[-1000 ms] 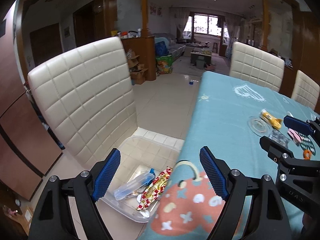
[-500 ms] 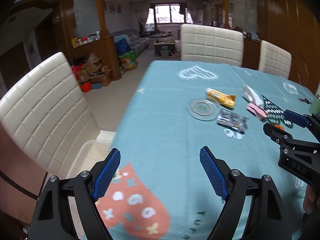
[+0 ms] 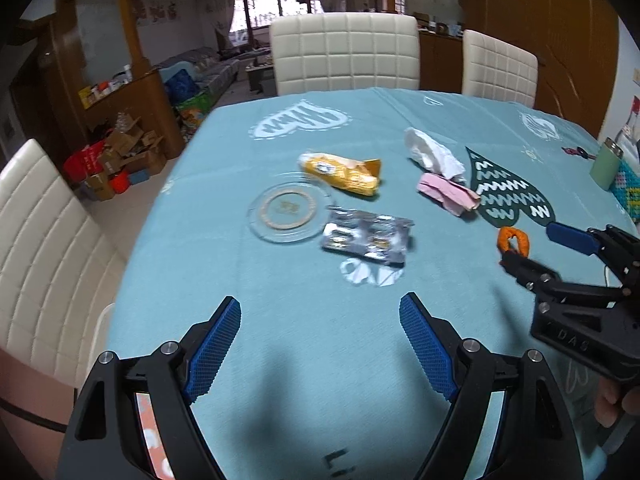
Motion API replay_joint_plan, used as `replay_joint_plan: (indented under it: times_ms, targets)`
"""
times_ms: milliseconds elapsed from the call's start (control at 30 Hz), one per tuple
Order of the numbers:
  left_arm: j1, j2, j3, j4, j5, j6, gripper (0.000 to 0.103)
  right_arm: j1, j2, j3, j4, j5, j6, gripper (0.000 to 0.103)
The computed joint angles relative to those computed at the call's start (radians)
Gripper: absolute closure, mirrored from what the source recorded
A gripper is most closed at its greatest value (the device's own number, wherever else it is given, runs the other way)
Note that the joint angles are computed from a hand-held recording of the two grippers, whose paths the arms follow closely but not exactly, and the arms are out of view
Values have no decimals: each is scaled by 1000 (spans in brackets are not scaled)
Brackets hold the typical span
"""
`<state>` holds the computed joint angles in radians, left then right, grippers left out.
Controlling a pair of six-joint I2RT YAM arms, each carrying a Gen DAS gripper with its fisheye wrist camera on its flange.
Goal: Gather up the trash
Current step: 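Move both open grippers back over the table, then close the left gripper on the silver blister pack while the right closes on the orange piece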
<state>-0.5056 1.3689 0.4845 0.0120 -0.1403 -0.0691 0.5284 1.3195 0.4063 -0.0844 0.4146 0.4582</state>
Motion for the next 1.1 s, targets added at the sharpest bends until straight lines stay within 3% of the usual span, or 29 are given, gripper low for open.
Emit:
replay_joint_plan:
  times_ms: [67,233,300,367,433,533,867,1100]
  targets:
    - [-2,63,34,26,31,-1,23,-30,26,-6,37,-22,-21,27]
    - [-1,228,141,49,69,0,23,-108,95,-5,104,-78,-76,27]
    - [-4,279,177,51,72,3,23,-133,119,2,119,-97,-93,33]
    - [-3,320,205,51,94,10,23,-159,151,15,130,-122,-107,51]
    - [-8,352,222,55,106,12,23,-189,161,8,161,-168,-116,64]
    - [-19,402,248,58,92,19,23,-188,167,9,175,-171,-122,70]
    - [-4,456,268,119,87,41,17,-180,168,2,195,-171,-124,71]
    - [-10,452,255,151,72,46,19,-182,168,2,195,-174,-122,71]
